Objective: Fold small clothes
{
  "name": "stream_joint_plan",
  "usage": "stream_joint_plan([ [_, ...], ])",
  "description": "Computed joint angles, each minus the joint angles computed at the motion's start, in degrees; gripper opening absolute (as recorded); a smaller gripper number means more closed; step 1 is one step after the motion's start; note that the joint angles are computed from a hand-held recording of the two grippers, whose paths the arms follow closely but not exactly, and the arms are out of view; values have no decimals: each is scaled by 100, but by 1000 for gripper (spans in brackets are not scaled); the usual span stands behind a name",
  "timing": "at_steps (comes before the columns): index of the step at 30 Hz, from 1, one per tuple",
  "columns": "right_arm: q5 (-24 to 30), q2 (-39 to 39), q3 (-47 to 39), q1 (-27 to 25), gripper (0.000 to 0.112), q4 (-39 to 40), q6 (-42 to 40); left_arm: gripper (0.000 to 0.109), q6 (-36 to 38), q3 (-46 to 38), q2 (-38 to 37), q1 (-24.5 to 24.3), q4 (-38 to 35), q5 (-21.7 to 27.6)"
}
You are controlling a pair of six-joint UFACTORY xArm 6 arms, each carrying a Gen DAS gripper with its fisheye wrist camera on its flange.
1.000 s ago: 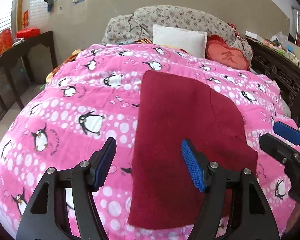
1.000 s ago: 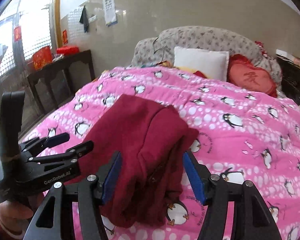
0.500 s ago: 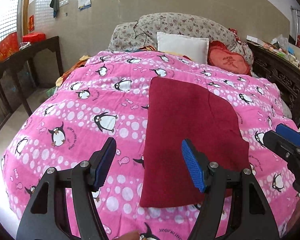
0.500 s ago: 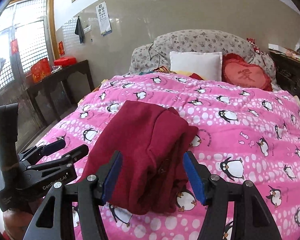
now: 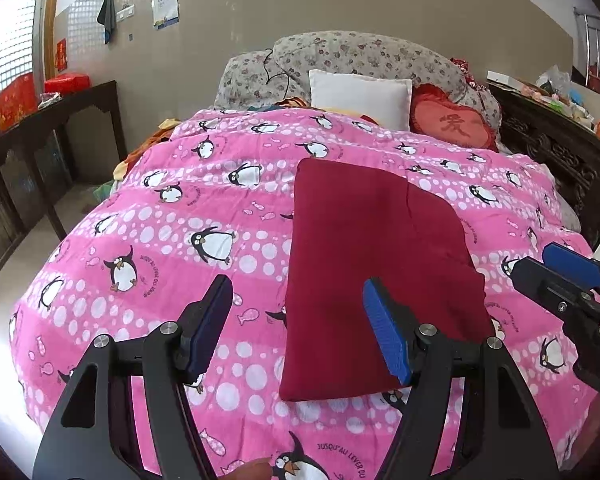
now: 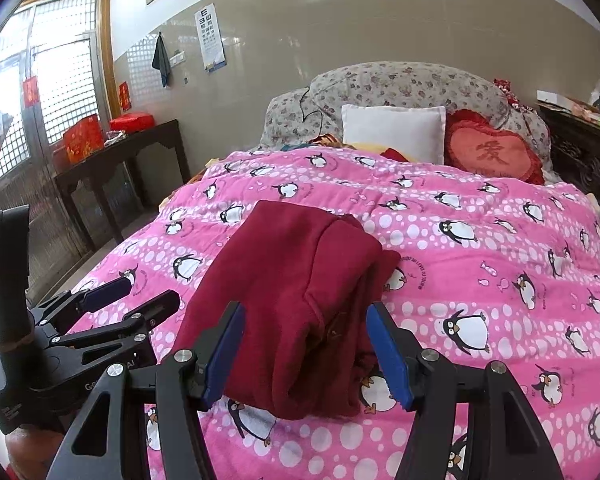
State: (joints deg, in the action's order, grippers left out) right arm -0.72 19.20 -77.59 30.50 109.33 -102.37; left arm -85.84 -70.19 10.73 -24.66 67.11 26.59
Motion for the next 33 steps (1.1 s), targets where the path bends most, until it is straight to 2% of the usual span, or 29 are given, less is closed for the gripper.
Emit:
stream_joint_plan([
  [17, 33, 260, -98, 30, 61, -1100, 1169, 68, 216, -186, 198, 28, -94, -6],
  [21, 32, 286, -128, 31, 61, -1152, 1219, 68, 247, -276, 280, 13, -84, 35],
  [33, 38, 414, -112, 56, 61, -2296, 2338, 68, 338, -355, 365, 27, -152, 6],
])
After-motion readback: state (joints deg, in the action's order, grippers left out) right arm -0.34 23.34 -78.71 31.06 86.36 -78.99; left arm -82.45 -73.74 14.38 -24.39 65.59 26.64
